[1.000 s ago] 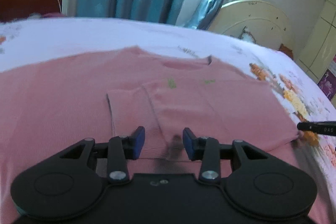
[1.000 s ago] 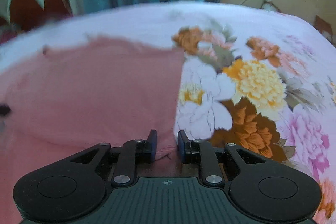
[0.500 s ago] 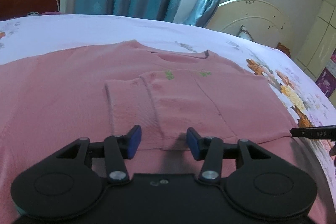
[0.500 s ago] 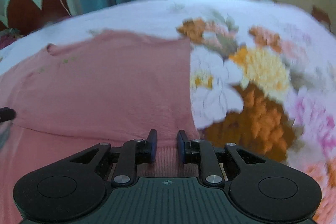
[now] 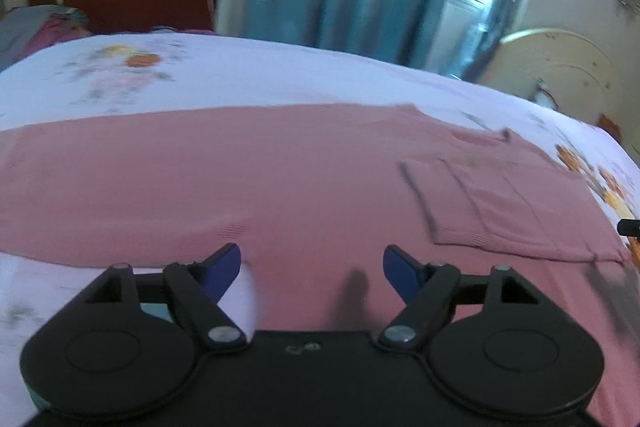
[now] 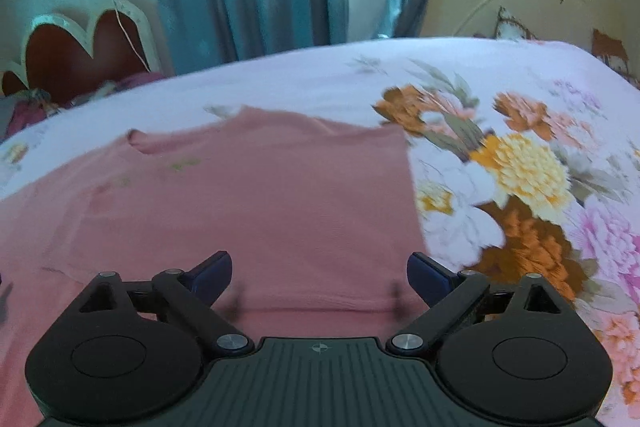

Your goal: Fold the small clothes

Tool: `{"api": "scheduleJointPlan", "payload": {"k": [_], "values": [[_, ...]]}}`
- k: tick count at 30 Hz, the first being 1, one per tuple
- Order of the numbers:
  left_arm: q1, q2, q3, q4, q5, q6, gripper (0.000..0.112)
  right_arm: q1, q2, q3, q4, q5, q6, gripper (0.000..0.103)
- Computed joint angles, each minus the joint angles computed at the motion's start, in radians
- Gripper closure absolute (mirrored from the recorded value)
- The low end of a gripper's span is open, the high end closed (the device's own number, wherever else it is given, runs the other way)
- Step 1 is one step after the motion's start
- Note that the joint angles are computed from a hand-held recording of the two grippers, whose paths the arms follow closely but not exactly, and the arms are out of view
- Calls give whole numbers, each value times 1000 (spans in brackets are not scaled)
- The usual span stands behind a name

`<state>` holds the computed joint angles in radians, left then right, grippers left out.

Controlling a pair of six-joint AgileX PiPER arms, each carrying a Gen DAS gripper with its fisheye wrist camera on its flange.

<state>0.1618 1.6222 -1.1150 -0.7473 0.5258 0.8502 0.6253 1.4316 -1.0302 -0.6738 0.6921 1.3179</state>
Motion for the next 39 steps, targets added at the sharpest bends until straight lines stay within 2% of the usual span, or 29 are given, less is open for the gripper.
{"api": "scheduleJointPlan", "payload": {"k": [7,11,13,15,17,19,22,26,30,32,33,35,36,39], "values": [[104,-11,-10,20,1,3,34,42,120,-150,-4,3,-6,9],[206,0,-21,10,-16,37,35,61,176,-220,10,15,-35,9],[273,39,-67,20,-16,-5,39,65,193,-237,15,17,-47,9],[364,104,-145,12,10,-92,43,66,209,-252,23,21,-60,9],[447,172,-229,-24,51,-162,51,65,222,-262,28,24,-64,9],[523,238,-302,-124,99,-177,58,64,229,-265,30,25,-65,9],[594,321,-387,-240,142,-238,59,62,237,-271,36,34,-71,9],[626,393,-440,-358,144,-249,71,60,236,-275,36,44,-73,9],[622,462,-526,-367,135,-326,82,58,219,-262,18,60,-55,9],[625,501,-595,-307,152,-396,100,52,210,-252,14,64,-47,9],[620,499,-601,-272,143,-407,100,49,205,-243,11,66,-41,9],[581,437,-543,-258,35,-310,100,39,193,-226,13,62,-32,9],[568,423,-533,-254,17,-278,100,35,186,-216,13,58,-26,9],[528,428,-557,-141,41,-346,101,20,177,-193,6,46,-14,9]]}}
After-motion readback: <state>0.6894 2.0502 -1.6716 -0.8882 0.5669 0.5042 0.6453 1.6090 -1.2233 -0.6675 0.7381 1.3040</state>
